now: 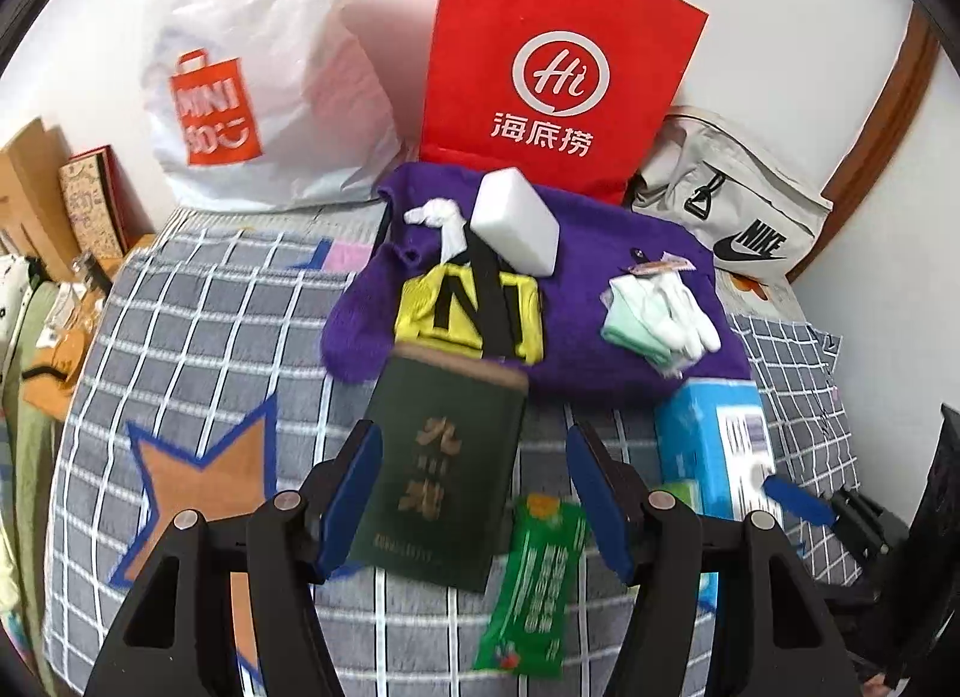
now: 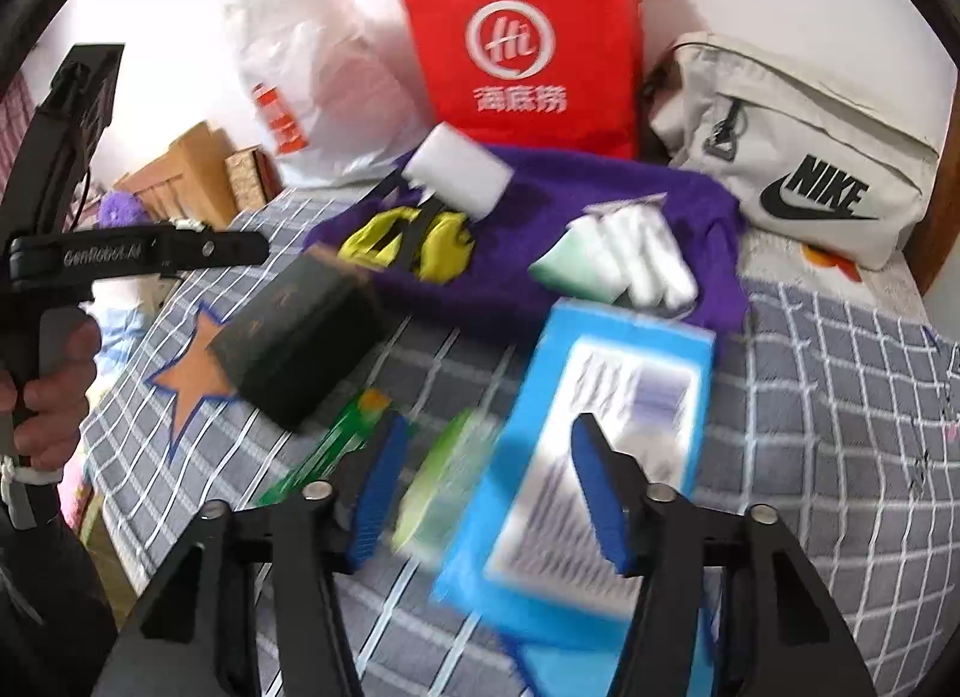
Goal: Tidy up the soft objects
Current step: 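Move both tools back down to the pile of items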
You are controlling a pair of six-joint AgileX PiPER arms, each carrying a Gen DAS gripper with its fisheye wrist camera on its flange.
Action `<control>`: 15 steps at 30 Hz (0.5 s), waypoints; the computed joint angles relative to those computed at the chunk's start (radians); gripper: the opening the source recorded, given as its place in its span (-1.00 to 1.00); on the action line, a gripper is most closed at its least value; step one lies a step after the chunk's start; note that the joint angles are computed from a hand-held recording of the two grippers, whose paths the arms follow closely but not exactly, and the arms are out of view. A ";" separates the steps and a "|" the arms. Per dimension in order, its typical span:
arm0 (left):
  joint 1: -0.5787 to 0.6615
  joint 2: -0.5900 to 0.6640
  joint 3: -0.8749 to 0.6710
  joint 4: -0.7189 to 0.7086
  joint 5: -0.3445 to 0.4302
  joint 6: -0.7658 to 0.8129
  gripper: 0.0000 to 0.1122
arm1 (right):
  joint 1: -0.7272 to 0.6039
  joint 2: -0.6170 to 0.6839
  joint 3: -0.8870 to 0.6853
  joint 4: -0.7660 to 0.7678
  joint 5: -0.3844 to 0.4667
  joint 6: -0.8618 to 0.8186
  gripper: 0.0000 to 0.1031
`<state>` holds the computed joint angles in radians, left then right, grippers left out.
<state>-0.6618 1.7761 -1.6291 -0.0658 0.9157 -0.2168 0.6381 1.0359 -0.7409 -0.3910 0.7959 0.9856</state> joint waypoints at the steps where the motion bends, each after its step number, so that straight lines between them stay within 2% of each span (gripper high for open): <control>1: 0.004 -0.023 0.035 -0.007 -0.014 0.002 0.10 | 0.059 0.007 0.003 -0.041 0.015 0.061 -0.13; 5: 0.006 -0.122 0.190 -0.002 -0.086 0.006 0.10 | 0.227 0.107 -0.025 -0.185 0.102 0.234 -0.29; 13: 0.026 -0.229 0.390 0.011 -0.157 0.022 0.10 | 0.335 0.282 -0.090 -0.306 0.234 0.302 -0.33; 15: 0.028 -0.250 0.427 0.014 -0.173 0.026 0.10 | 0.337 0.310 -0.106 -0.292 0.242 0.278 -0.65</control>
<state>-0.6340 1.5266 -1.2024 -0.0516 0.7425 -0.1905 0.9748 1.3460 -0.8472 -0.6835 1.0383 1.2633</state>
